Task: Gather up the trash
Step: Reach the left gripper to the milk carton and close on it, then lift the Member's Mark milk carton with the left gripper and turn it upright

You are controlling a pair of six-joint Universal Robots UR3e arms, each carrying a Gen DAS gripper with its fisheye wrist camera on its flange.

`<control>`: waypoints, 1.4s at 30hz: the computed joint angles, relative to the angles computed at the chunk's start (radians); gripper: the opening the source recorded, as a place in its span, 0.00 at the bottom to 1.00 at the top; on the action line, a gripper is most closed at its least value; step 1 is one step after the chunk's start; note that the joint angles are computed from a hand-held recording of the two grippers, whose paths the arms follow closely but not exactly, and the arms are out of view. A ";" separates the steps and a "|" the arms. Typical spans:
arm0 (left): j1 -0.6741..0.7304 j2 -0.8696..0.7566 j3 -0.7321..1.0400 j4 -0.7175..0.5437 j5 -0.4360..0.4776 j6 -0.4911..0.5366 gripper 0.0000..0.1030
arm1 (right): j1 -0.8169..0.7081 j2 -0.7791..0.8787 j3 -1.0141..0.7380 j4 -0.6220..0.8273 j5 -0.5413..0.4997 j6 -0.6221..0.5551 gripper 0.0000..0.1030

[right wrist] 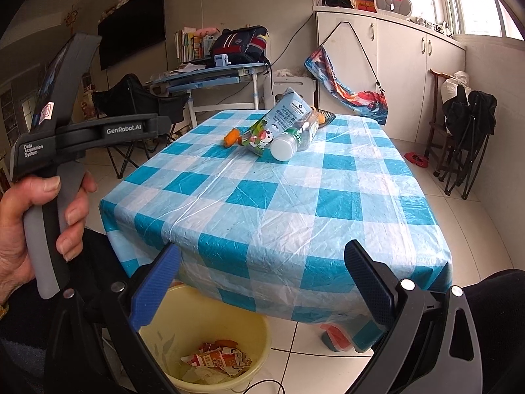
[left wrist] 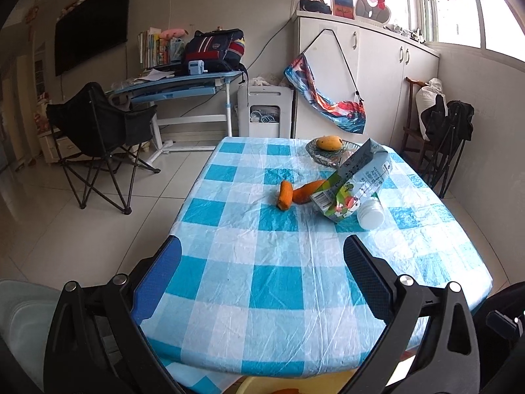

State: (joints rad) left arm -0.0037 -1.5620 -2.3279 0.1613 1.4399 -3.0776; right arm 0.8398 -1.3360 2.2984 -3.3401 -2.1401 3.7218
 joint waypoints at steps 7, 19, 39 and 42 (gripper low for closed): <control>-0.115 -0.302 0.429 -0.143 -0.115 0.112 0.93 | -0.094 -0.027 0.077 -0.062 0.096 0.031 0.93; -0.261 -0.788 1.181 -0.603 -0.044 0.327 0.84 | -0.225 -0.057 0.168 -0.132 0.244 0.070 0.93; -0.004 -0.218 0.377 -0.526 -0.186 0.130 0.57 | -0.169 -0.046 0.132 -0.111 0.229 0.052 0.93; 0.036 -0.159 0.262 -0.464 -0.184 0.112 0.57 | -0.142 -0.035 0.106 -0.080 0.212 0.041 0.93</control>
